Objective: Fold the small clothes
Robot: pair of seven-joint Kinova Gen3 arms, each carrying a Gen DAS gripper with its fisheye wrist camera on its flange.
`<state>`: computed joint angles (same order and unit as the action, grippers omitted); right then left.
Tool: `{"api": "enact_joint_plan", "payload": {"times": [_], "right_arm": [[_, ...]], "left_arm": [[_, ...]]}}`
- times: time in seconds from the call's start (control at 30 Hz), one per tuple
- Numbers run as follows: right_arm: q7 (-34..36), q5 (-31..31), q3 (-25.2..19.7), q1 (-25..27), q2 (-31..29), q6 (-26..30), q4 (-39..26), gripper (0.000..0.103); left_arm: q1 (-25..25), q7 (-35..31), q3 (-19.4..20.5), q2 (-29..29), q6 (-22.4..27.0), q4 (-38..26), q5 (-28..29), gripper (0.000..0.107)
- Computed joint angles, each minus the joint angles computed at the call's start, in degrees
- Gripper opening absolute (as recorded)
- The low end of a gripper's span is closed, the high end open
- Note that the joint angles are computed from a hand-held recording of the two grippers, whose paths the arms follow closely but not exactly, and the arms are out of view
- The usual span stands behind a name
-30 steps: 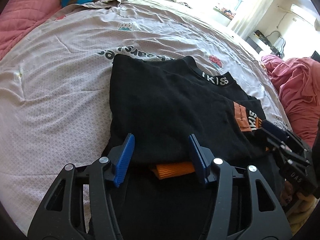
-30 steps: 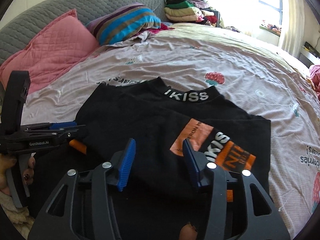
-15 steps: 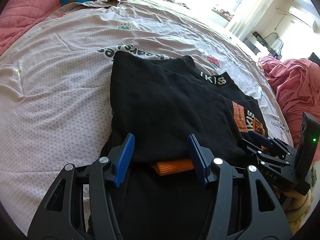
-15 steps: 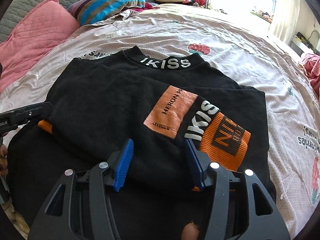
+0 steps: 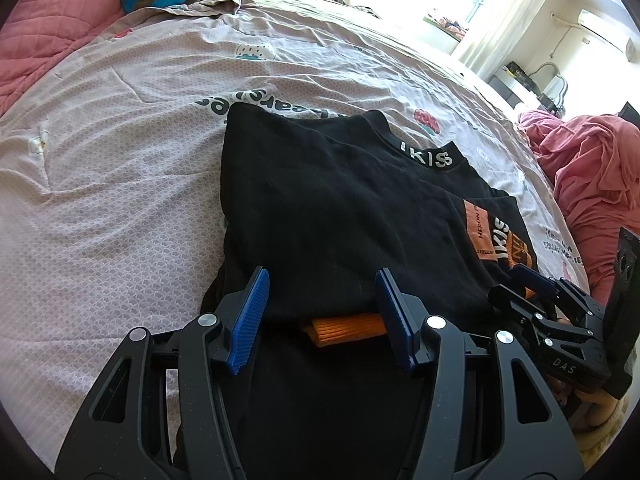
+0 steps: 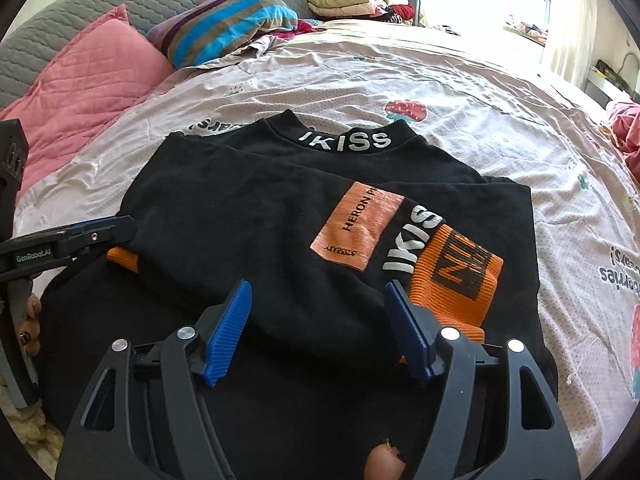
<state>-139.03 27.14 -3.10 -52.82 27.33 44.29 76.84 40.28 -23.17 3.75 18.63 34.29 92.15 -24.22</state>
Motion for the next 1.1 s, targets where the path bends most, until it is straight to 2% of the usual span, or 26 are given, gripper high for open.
{"api": "enact_joint_plan", "payload": {"times": [0.1, 0.23, 0.27, 0.3, 0.67, 0.97, 1.1], "right_arm": [[-0.3, -0.4, -0.2, 0.3, -0.5, -1.1, 0.7, 0.076], [-0.8, -0.4, -0.1, 0.3, -1.0, -1.9, 1.2, 0.078], [-1.3, 0.0, 0.1, 0.1, -1.2, -2.3, 1.6, 0.086], [-2.0, 0.5, 0.4, -0.2, -1.4, -2.7, 1.9, 0.089], [-5.2, 2.9, 0.6, -0.4, -2.5, -3.9, 3.4, 0.095], [-7.1, 4.4, 0.5, -0.6, -3.5, -4.0, 4.4, 0.096], [-9.4, 5.7, 0.9, -0.9, -4.3, -5.2, 5.5, 0.097]], "left_arm": [[0.2, 0.1, 0.0, 0.0, 0.3, -0.1, -0.2, 0.048], [0.3, 0.4, 0.0, -0.1, 0.1, 0.0, -0.3, 0.048], [0.4, 0.6, -0.1, -0.1, 0.2, 0.0, -0.4, 0.048], [0.5, 0.7, -0.1, -0.1, 0.3, -0.1, -0.6, 0.048], [0.8, 1.9, 0.2, -0.8, 0.5, 0.2, -1.4, 0.055], [1.5, 3.8, 0.3, -1.5, 1.7, 0.3, -3.0, 0.063], [1.9, 5.5, 0.2, -2.0, 2.3, 0.5, -4.5, 0.071]]}}
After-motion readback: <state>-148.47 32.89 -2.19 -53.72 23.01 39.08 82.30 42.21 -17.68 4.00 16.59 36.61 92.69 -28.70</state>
